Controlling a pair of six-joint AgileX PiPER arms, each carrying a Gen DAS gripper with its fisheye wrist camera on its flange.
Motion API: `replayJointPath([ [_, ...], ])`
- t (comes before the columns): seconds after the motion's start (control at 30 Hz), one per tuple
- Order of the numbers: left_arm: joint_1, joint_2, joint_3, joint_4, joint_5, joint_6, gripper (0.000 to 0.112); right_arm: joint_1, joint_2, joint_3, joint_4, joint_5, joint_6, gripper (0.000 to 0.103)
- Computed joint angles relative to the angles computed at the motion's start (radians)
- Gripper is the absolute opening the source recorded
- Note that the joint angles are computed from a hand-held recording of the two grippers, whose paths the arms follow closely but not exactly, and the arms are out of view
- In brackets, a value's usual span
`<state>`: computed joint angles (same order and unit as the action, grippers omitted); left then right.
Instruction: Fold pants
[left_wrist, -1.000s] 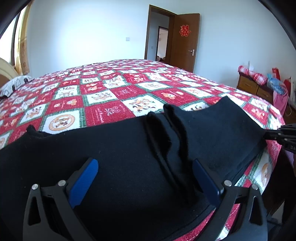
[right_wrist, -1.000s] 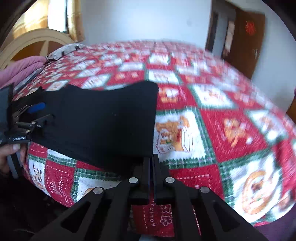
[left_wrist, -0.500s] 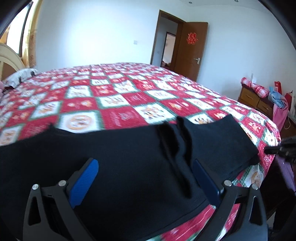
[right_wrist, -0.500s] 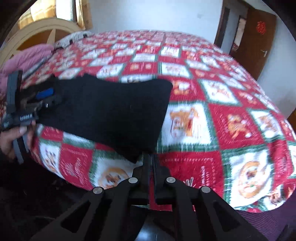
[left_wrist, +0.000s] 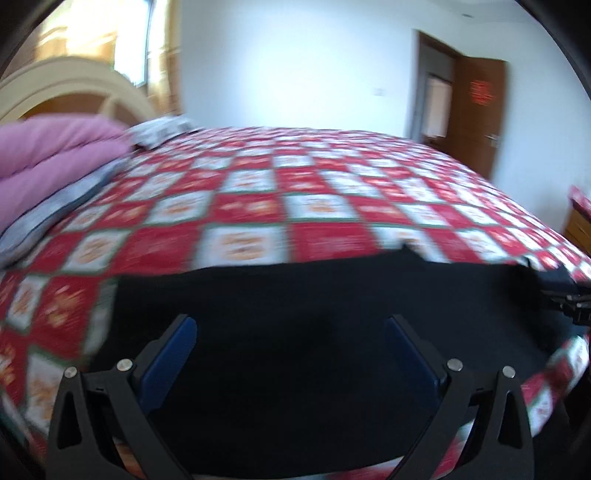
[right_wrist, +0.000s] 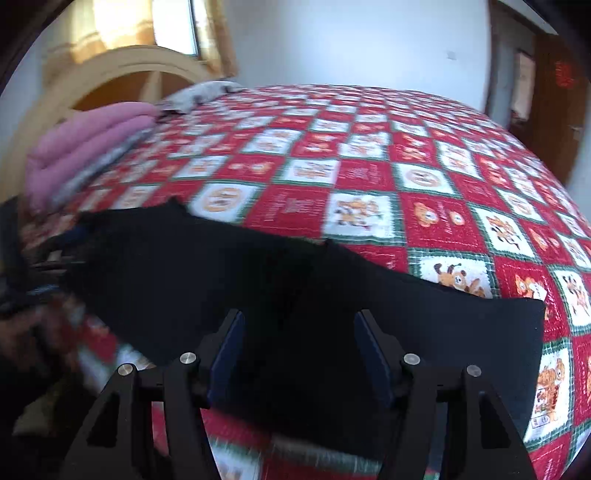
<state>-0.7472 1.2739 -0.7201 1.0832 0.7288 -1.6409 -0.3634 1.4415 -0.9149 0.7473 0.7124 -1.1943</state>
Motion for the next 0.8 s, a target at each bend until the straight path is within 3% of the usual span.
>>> replayJointPath([
  [0.03,0.042,-0.033,0.032,-0.011,-0.009,0.002,0.103,0.026,0.006,0.019,-0.018,-0.06,0.051,0.056],
  [0.07,0.067,-0.055,0.054,-0.013,-0.013,-0.003,0.103,0.033,0.03,0.02,-0.001,-0.08,0.061,0.017],
  [0.1,0.109,-0.085,0.083,-0.017,-0.029,-0.005,0.103,0.039,0.048,0.009,-0.021,-0.06,0.066,0.007],
  [0.3,0.42,-0.191,0.215,-0.133,-0.269,0.148,0.103,0.01,-0.03,0.021,0.03,0.019,-0.019,0.006],
  [0.4,0.476,-0.176,0.243,-0.113,-0.358,0.145,0.103,0.022,-0.068,0.045,0.076,0.053,-0.089,0.006],
  [0.5,0.456,-0.165,0.249,-0.015,-0.362,0.085,0.103,0.103,-0.009,0.067,0.011,-0.032,-0.047,0.007],
  [0.6,0.446,-0.16,0.25,0.021,-0.389,0.06,0.103,0.127,-0.019,0.109,0.057,-0.107,-0.15,0.011],
  [0.63,0.416,-0.15,0.242,0.038,-0.373,0.054,0.103,0.126,-0.027,0.11,0.047,-0.1,-0.141,0.02],
  [0.67,0.394,-0.143,0.235,0.045,-0.358,0.057,0.103,0.122,-0.033,0.105,0.032,-0.083,-0.13,0.038],
  [0.73,0.347,-0.131,0.23,0.086,-0.338,0.024,0.103,0.07,-0.06,0.101,0.058,-0.02,-0.169,0.054],
  [0.8,0.352,-0.123,0.227,0.078,-0.34,0.029,0.103,-0.02,-0.084,0.11,0.146,0.034,-0.268,0.054],
])
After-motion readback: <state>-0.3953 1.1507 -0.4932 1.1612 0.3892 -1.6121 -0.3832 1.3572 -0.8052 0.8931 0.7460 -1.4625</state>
